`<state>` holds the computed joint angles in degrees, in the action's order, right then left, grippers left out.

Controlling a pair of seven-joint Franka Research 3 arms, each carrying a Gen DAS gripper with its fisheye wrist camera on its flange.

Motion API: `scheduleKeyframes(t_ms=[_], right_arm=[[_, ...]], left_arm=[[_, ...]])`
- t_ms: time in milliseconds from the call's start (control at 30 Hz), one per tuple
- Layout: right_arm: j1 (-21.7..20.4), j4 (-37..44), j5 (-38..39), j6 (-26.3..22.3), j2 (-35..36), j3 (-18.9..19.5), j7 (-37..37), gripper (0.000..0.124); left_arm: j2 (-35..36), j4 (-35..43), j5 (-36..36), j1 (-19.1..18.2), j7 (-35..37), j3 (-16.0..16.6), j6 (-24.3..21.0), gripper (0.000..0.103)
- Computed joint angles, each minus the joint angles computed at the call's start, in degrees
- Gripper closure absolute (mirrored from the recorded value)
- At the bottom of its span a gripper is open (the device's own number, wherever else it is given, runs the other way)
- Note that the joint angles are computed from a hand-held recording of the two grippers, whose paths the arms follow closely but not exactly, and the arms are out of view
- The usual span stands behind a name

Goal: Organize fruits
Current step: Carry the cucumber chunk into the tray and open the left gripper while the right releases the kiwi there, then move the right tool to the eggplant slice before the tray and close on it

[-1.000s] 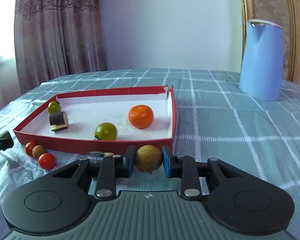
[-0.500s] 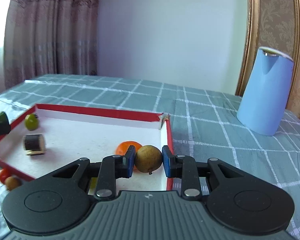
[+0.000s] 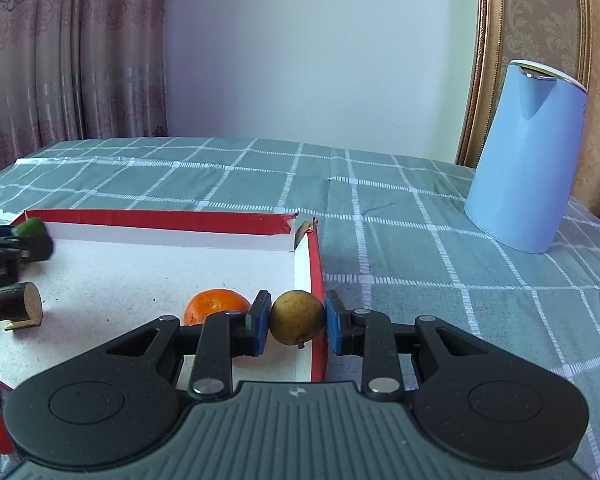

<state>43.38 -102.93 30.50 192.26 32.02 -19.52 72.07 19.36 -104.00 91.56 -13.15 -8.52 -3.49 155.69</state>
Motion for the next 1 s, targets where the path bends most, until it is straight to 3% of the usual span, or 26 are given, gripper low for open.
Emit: scheduleKeyframes(t_ms=[167, 333, 500, 700, 767, 833, 933, 1000], right_arm=[[1.3, 3.4, 0.1, -2.1, 2.1, -2.3, 1.7, 0.096], [6.3, 8.7, -2.0, -5.9, 7.3, -10.3, 7.4, 0.096], [4.9, 11.7, -5.3, -9.2, 8.8, -10.2, 11.5, 0.094], [0.1, 10.6, -9.4, -8.3, 6.7, -4.4, 13.1, 0.089], [-2.0, 10.3, -10.7, -8.7, 5.9, -1.9, 13.7, 0.067], [-0.6, 9.7, -11.5, -7.7, 6.1, -3.7, 16.1, 0.059], [0.1, 8.9, -12.9, -6.8, 5.9, -4.6, 17.8, 0.059], [0.0, 8.2, -13.4, -6.3, 5.5, -4.4, 18.2, 0.059]], left_arm=[[3.4, 3.7, -5.8, -0.5, 6.0, 0.3, 0.0, 0.074], [4.2, 4.1, -8.2, -1.4, 7.7, 1.6, 0.3, 0.074], [4.8, 4.5, -10.3, -2.0, 10.1, 2.2, 0.3, 0.074], [4.6, 4.2, -10.1, -2.6, 9.3, 3.1, 0.8, 0.072], [4.2, 3.8, -7.4, -3.3, 6.5, 3.6, -0.2, 0.063], [3.7, 3.4, -4.6, -3.5, 3.9, 3.5, -1.2, 0.052], [3.1, 2.8, -1.1, -3.3, 0.4, 3.0, -1.9, 0.038], [2.5, 2.1, 2.1, -3.2, -2.6, 2.6, -3.0, 0.037]])
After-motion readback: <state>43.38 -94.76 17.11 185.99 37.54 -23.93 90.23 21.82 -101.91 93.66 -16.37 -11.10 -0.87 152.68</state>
